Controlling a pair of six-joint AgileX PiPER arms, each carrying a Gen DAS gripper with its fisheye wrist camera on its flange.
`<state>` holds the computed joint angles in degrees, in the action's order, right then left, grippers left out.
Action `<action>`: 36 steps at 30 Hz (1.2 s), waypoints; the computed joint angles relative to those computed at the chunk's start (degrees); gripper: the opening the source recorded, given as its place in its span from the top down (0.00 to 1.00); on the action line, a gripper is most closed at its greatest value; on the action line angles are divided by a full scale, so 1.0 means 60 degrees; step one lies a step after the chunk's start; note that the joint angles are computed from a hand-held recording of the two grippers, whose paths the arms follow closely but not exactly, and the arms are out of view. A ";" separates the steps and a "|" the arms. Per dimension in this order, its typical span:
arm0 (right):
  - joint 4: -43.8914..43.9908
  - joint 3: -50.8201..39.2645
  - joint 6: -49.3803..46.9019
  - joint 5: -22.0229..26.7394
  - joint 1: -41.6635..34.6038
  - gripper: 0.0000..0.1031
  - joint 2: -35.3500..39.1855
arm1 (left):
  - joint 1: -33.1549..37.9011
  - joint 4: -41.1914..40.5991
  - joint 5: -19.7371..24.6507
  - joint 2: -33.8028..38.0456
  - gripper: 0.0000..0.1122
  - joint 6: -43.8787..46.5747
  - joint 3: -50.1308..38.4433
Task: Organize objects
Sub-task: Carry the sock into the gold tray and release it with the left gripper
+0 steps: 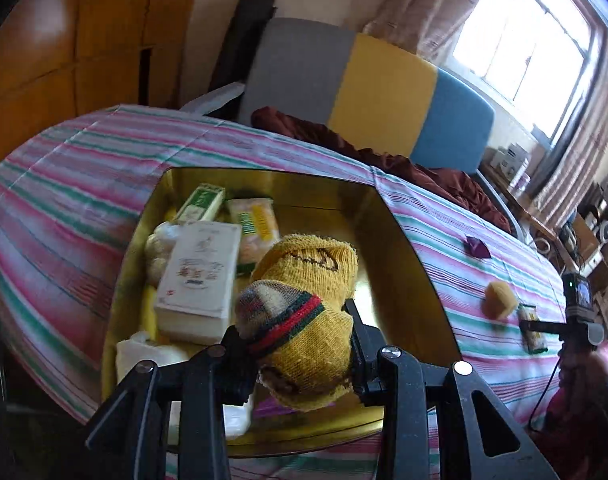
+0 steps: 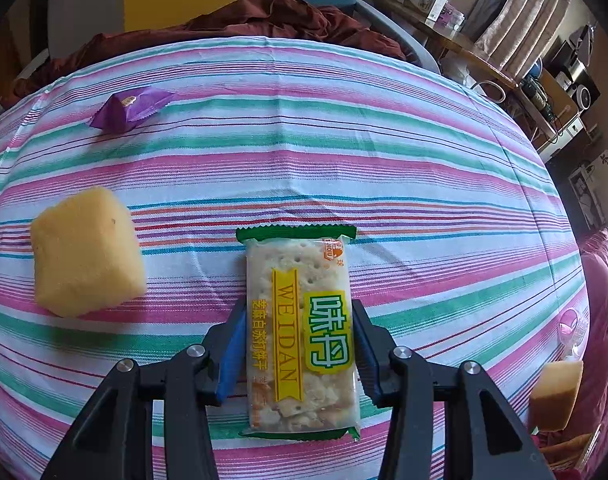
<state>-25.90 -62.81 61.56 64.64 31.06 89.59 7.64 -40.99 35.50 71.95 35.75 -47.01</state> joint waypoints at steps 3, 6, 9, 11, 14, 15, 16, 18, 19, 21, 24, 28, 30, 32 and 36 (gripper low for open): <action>-0.0010 -0.0028 0.0019 0.0061 0.0063 0.53 0.0010 | 0.0336 -0.0549 0.0318 0.0055 0.67 0.0711 0.0185; -0.0028 -0.0027 -0.0066 0.0072 0.0024 0.53 -0.0002 | -0.0353 -0.0636 0.0276 0.0042 0.67 0.0913 0.0296; -0.0033 -0.0058 -0.0011 0.0133 0.0099 0.53 0.0002 | -0.1325 -0.0325 -0.0030 0.0117 0.67 0.0523 0.0171; -0.0034 -0.0067 -0.0003 0.0142 0.0108 0.53 0.0011 | -0.1918 0.0114 -0.0237 0.0389 0.67 0.0037 -0.0030; -0.0039 -0.0050 -0.0001 0.0109 0.0089 0.53 0.0009 | -0.2532 0.1213 -0.0603 0.0906 0.67 -0.1252 -0.0261; -0.0041 -0.0045 -0.0020 0.0097 0.0077 0.53 0.0015 | -0.2573 0.1308 -0.0600 0.1063 0.67 -0.1384 -0.0293; -0.0042 -0.0047 -0.0040 0.0093 0.0066 0.53 0.0022 | -0.2656 0.1608 -0.0672 0.1207 0.67 -0.1666 -0.0302; -0.0048 -0.0060 -0.0056 0.0114 0.0079 0.53 0.0026 | -0.2866 0.2340 -0.0787 0.1463 0.67 -0.2237 -0.0352; -0.0051 -0.0069 -0.0045 0.0136 0.0104 0.53 0.0029 | -0.2857 0.2464 -0.0858 0.1523 0.67 -0.2295 -0.0306; -0.0058 -0.0075 -0.0023 0.0172 0.0146 0.53 0.0018 | -0.2956 0.2726 -0.1044 0.1611 0.67 -0.2418 -0.0231; -0.0049 -0.0083 -0.0061 0.0173 0.0124 0.53 0.0020 | -0.3123 0.3358 -0.1123 0.1773 0.64 -0.2884 -0.0155; -0.0043 -0.0098 -0.0072 0.0188 0.0121 0.54 0.0020 | -0.3212 0.3568 -0.1287 0.1596 0.58 -0.3070 0.0122; -0.0038 -0.0105 -0.0080 0.0201 0.0125 0.54 0.0016 | -0.3252 0.4019 -0.1429 0.1370 0.57 -0.3444 0.0264; -0.0027 -0.0104 -0.0059 0.0213 0.0141 0.54 0.0004 | -0.3208 0.4275 -0.1526 0.1179 0.56 -0.3629 0.0354; -0.0001 -0.0046 -0.0194 0.0145 0.0015 0.54 -0.0060 | -0.3119 0.4531 -0.1600 0.0682 0.55 -0.3785 0.0557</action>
